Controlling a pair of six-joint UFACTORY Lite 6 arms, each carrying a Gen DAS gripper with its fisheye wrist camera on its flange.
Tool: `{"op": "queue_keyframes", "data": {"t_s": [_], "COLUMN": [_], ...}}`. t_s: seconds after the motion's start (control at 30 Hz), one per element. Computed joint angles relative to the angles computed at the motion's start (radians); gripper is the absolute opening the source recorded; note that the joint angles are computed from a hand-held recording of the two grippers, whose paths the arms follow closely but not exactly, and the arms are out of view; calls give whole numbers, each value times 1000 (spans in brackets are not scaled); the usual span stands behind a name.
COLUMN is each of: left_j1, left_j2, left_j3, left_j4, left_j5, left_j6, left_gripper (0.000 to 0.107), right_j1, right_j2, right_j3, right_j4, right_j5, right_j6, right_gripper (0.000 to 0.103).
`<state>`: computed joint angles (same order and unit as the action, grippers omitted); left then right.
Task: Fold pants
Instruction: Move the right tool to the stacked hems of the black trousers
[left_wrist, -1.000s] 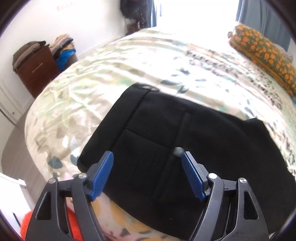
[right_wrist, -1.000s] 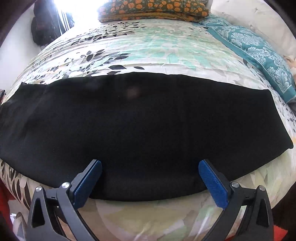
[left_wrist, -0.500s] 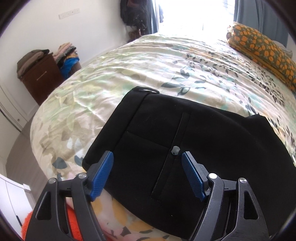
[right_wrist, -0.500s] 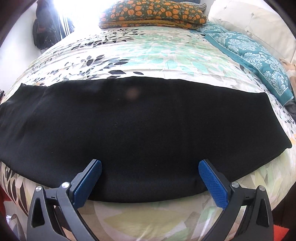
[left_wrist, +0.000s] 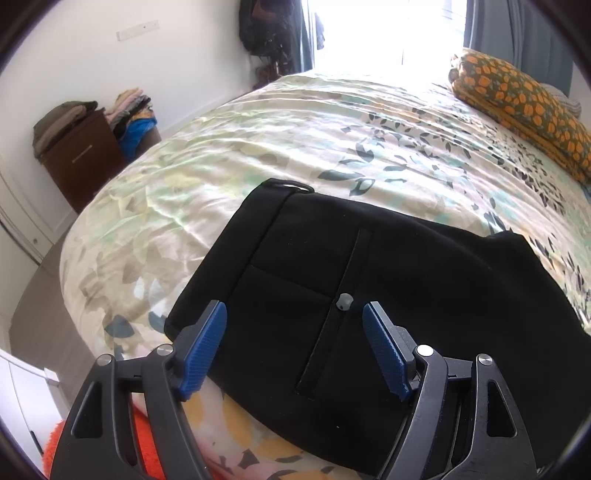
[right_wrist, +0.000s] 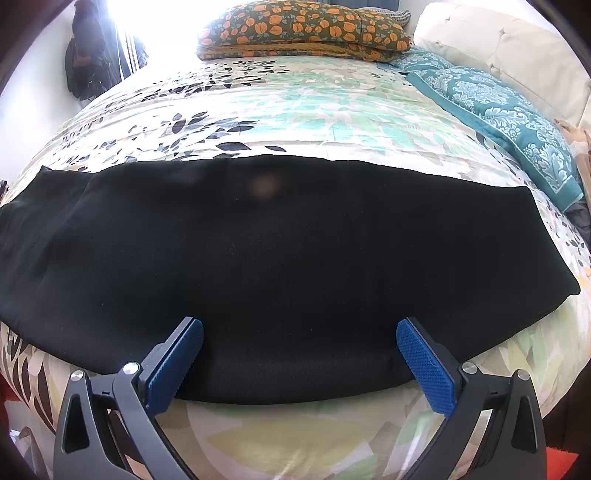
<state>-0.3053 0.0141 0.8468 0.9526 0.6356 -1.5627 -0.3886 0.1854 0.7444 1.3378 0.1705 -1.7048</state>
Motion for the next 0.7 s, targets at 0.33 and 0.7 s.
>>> {"op": "queue_keyframes", "data": {"t_s": [0.33, 0.7], "left_j1": [-190, -299], "left_j2": [0, 106], "left_j3": [32, 115], "left_j4": [81, 50], "left_j5": [59, 97], "left_j6": [-17, -15], "left_gripper": [79, 79], "right_j1": [-551, -820], "right_j2": [-56, 798], "right_j3": [203, 1241], "right_j4": [-32, -313], "right_j5": [550, 1056], "right_j6": [202, 1028], "right_gripper": [103, 101]}}
